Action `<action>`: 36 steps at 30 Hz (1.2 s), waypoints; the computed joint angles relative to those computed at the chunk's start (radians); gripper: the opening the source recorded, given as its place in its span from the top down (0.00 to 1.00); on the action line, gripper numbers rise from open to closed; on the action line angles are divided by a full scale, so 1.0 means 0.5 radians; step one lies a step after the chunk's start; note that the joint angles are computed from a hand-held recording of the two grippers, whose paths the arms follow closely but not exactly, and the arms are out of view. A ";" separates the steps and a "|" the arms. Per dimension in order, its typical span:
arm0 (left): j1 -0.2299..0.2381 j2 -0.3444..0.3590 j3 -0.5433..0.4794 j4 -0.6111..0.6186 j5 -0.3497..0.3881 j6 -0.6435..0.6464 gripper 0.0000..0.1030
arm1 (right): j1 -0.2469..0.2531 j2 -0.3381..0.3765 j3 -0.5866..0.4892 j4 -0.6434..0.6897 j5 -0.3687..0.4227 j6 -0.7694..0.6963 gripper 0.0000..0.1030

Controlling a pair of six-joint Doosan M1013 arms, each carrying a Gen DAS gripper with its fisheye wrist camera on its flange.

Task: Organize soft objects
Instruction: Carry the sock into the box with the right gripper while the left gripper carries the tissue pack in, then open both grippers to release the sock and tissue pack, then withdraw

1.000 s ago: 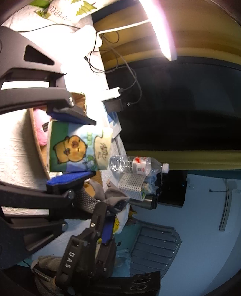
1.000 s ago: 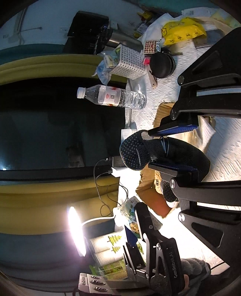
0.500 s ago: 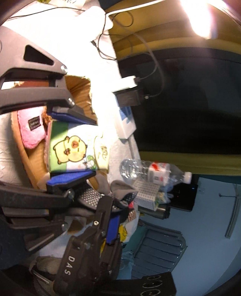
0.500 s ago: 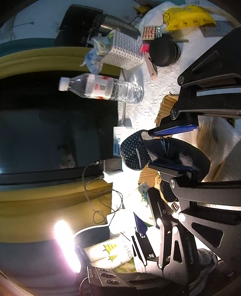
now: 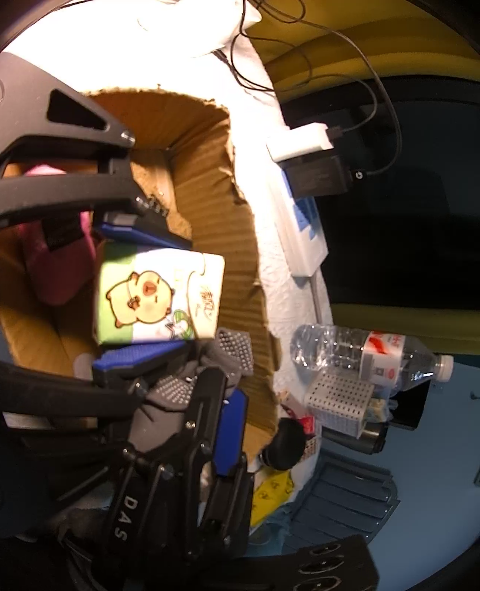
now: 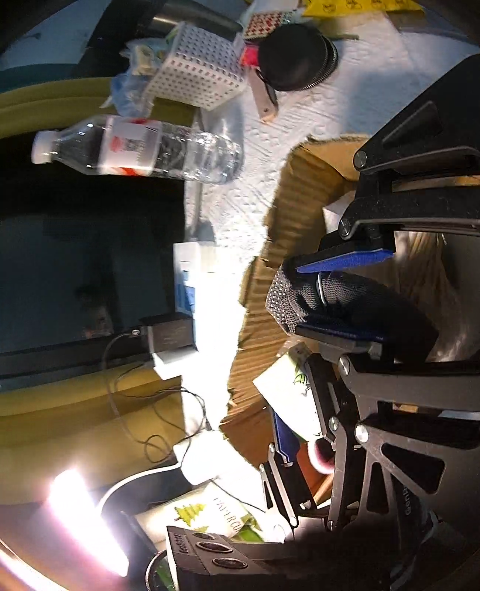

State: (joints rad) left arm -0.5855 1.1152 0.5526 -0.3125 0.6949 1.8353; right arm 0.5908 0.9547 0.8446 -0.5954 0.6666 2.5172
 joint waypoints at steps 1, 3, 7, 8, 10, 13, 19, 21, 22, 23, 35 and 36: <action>-0.001 0.003 -0.003 -0.003 0.001 0.005 0.54 | -0.004 -0.002 0.010 0.012 -0.011 0.000 0.71; -0.003 0.023 -0.032 0.015 0.028 -0.006 0.54 | -0.011 -0.004 0.019 0.033 -0.026 -0.001 0.71; -0.003 0.048 -0.072 0.019 0.072 -0.018 0.54 | -0.017 0.009 -0.001 0.094 -0.002 -0.048 0.71; -0.002 0.048 -0.068 0.005 0.065 -0.013 0.54 | -0.017 0.009 -0.001 0.101 0.000 -0.055 0.71; -0.001 0.048 -0.069 -0.002 0.069 -0.013 0.53 | -0.019 0.008 -0.001 0.125 0.007 -0.066 0.71; 0.001 0.056 -0.088 -0.003 0.099 -0.021 0.53 | -0.020 0.011 -0.014 0.163 0.031 -0.075 0.71; 0.001 0.057 -0.119 0.000 0.207 -0.015 0.48 | -0.012 0.014 -0.028 0.164 0.094 -0.041 0.70; -0.002 0.045 -0.107 0.015 0.225 -0.019 0.43 | -0.013 0.006 -0.017 0.165 0.104 -0.010 0.67; -0.004 0.031 -0.082 0.018 0.212 -0.016 0.38 | -0.012 0.001 -0.010 0.160 0.106 0.008 0.64; -0.005 0.018 -0.057 0.019 0.199 -0.014 0.37 | -0.011 -0.004 -0.004 0.158 0.109 0.022 0.63; 0.000 -0.175 0.273 0.043 -0.019 -0.088 0.18 | 0.047 -0.078 0.085 -0.049 0.181 0.262 0.41; 0.001 -0.196 0.308 0.030 -0.041 -0.084 0.18 | 0.053 -0.088 0.098 -0.072 0.187 0.289 0.41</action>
State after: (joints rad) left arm -0.5849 1.0174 0.7065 -0.2975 0.6745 1.7932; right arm 0.6175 0.9108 0.8938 -0.6315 0.7603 2.6618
